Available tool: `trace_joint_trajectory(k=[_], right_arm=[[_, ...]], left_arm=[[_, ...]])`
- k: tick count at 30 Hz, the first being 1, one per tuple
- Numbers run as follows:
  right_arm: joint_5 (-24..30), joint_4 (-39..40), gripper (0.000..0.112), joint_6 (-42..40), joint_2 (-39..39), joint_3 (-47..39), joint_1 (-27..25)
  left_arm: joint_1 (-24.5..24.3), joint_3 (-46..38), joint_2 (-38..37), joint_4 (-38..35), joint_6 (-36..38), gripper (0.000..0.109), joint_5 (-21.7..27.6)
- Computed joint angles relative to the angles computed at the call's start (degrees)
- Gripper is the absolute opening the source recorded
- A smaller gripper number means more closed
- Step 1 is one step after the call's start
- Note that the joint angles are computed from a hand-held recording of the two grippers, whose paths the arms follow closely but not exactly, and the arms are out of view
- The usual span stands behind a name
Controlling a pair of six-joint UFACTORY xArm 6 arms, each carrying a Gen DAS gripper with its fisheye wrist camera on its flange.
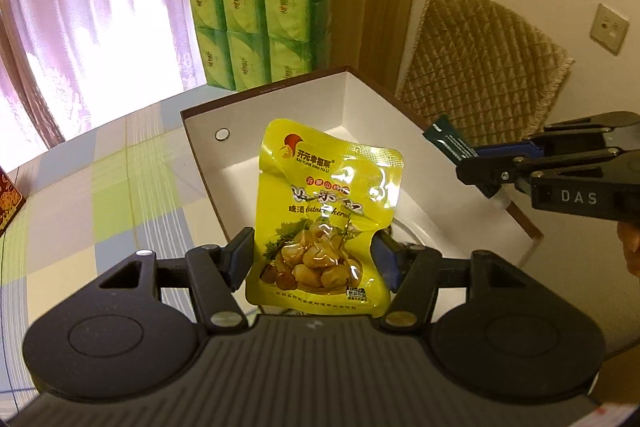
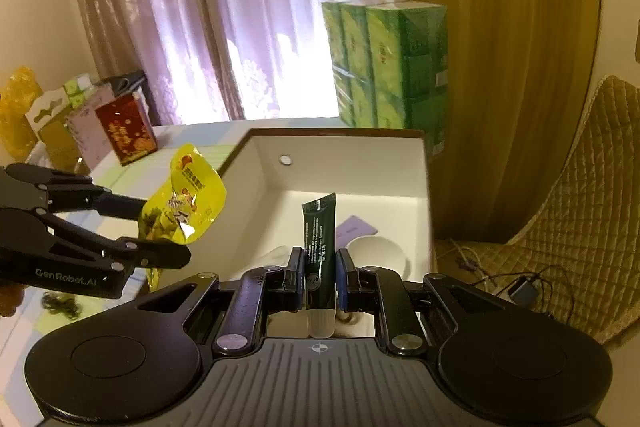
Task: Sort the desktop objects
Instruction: 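Open the left tool to drop the pouch while the right tool drops the tube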
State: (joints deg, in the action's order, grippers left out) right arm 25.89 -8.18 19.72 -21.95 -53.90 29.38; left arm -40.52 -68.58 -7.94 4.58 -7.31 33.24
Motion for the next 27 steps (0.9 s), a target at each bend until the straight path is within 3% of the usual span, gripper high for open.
trace_joint_trajectory(k=[11, 27], right_arm=[[-0.99, 9.07, 0.013, -10.29, 12.62, -8.93, -4.05], [3.40, 11.93, 0.013, -13.81, 25.15, -19.86, -6.13]], left_arm=[[1.04, -16.37, 15.63, 4.10, -3.20, 0.058, 4.21], [3.34, -39.84, 35.33, 4.31, -3.21, 0.059, 17.74]])
